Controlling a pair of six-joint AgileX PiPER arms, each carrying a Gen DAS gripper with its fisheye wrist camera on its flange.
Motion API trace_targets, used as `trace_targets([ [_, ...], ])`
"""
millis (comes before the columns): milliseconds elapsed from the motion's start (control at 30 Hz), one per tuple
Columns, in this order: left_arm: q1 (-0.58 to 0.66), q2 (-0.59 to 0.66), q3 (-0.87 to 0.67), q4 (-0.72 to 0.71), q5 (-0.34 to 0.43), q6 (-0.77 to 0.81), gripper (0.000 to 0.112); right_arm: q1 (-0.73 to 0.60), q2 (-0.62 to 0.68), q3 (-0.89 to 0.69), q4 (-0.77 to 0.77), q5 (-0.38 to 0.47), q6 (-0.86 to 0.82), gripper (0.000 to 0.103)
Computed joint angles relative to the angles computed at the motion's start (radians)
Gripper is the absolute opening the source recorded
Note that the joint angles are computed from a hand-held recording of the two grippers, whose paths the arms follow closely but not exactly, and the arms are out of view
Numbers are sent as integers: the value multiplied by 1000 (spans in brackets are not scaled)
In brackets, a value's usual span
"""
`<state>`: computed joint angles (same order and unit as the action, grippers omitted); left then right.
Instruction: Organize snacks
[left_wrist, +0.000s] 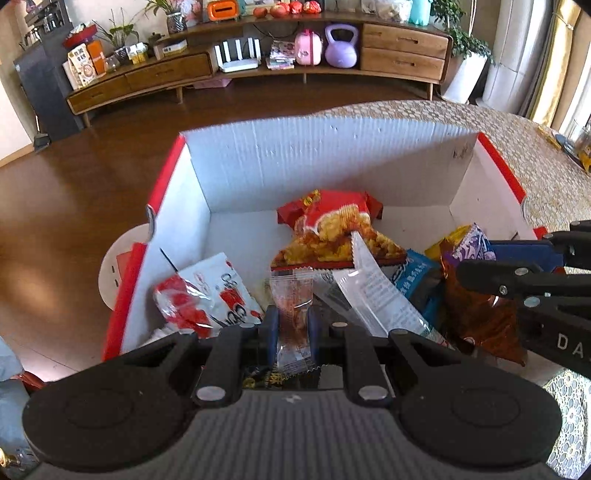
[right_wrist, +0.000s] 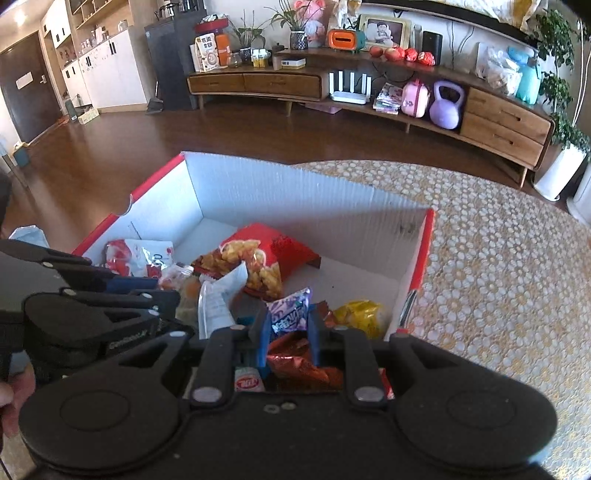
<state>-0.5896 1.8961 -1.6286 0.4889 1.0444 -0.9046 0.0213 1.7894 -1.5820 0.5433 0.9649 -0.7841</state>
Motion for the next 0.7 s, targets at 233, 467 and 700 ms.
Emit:
trace_targets([
  [233,6,17,14,-38,-5,12,17,-1,-15,26,8,3,-9,29],
  [467,-21,-20,67,8,-19,-76,52,-19,-36,49,32,9,-16,40],
  [700,-80,-76,107,78,-9,-144,69,-76,-99,114,83,24,-71,62],
])
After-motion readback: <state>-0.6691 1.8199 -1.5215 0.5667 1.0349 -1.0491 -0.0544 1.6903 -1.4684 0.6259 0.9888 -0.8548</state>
